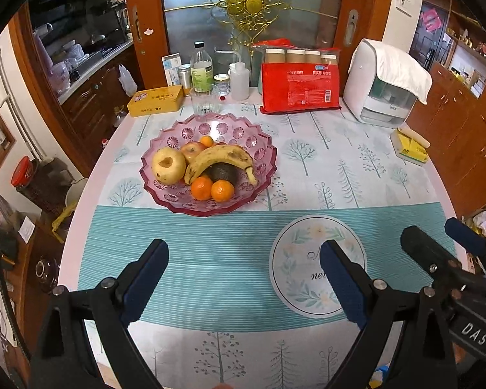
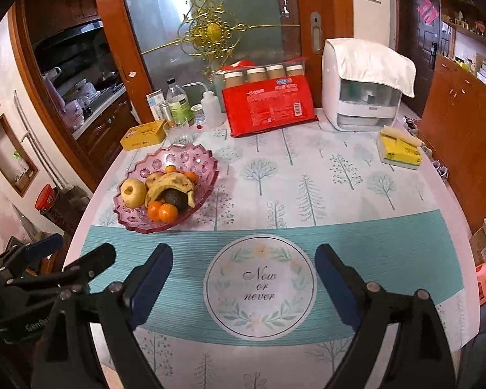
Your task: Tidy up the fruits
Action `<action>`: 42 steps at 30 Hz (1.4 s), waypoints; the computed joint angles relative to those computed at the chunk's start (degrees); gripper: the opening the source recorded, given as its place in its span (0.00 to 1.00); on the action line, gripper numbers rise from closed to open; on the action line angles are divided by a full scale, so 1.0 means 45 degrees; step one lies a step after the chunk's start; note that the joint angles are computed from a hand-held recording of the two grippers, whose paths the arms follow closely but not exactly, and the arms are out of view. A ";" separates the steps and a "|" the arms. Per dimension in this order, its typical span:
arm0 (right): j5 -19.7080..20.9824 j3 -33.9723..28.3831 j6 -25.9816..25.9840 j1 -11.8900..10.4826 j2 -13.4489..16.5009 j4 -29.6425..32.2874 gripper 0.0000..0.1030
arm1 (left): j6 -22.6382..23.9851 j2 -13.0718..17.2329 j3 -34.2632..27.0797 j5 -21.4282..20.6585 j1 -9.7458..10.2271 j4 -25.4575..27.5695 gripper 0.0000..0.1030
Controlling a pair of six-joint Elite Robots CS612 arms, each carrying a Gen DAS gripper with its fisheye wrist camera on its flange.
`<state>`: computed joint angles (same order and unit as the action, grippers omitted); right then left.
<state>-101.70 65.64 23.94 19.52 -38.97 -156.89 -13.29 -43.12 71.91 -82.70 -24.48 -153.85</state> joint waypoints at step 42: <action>0.0177 0.0099 -0.0118 -0.0031 -0.0045 -0.0056 0.88 | -0.0012 0.0049 -0.0124 -0.0169 0.0002 0.0227 0.91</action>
<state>-100.90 66.08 23.41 19.38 -39.18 -157.14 -13.34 -42.90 71.35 -83.45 -24.47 -152.83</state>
